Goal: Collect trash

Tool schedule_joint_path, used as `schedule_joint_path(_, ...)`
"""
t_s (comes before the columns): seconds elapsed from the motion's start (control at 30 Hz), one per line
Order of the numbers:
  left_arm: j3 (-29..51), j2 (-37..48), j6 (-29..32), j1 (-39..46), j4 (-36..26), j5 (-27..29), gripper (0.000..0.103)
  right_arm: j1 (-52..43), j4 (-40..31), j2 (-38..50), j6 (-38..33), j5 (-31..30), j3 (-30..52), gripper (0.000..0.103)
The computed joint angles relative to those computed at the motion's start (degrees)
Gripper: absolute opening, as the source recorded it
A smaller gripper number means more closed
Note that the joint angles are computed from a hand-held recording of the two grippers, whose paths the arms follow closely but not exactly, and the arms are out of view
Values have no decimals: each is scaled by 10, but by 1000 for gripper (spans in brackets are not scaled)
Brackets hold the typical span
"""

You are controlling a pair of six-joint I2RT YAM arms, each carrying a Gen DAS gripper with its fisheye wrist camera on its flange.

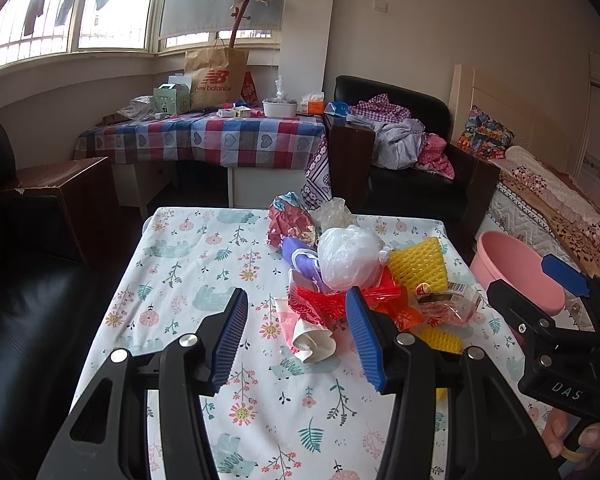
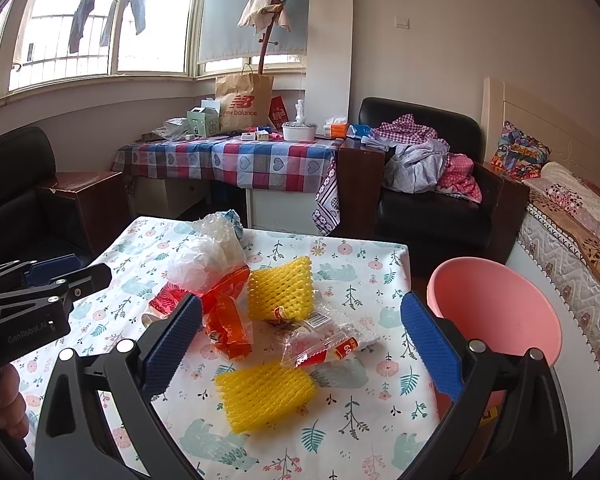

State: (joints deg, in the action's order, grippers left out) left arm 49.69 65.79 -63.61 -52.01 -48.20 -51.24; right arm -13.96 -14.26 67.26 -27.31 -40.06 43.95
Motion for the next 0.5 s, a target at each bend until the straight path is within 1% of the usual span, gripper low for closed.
schedule_joint_path(0.07, 2, 7, 4, 4, 9, 3, 51, -1, -2, -2, 0, -1, 0, 100)
schedule_joint_path(0.1, -1, -7, -6, -4, -9, -1, 51, -1, -3, -2, 0, -1, 0, 100)
schedule_joint_path(0.13, 2, -19, -1, -2, -20, -2, 51, 0, -3, -3, 0, 0, 0, 100)
schedule_joint_path(0.27, 5, -19, 1, -1, -20, -3, 51, -1, -2, -3, 0, -1, -2, 100)
schedule_joint_path(0.3, 13, -19, -3, -3, -31, -3, 51, -1, -2, -3, 0, -1, -2, 100)
schedule_joint_path(0.43, 26, -13, 0, 0, -36, -3, 51, -1, -3, -5, 1, -2, -1, 100)
schedule_joint_path(0.47, 16, -18, -4, -4, -34, -5, 51, -5, -5, -9, 0, -6, -4, 100)
schedule_joint_path(0.5, 29, -12, -6, -3, -43, -5, 51, -6, -5, -9, -1, -8, -4, 100)
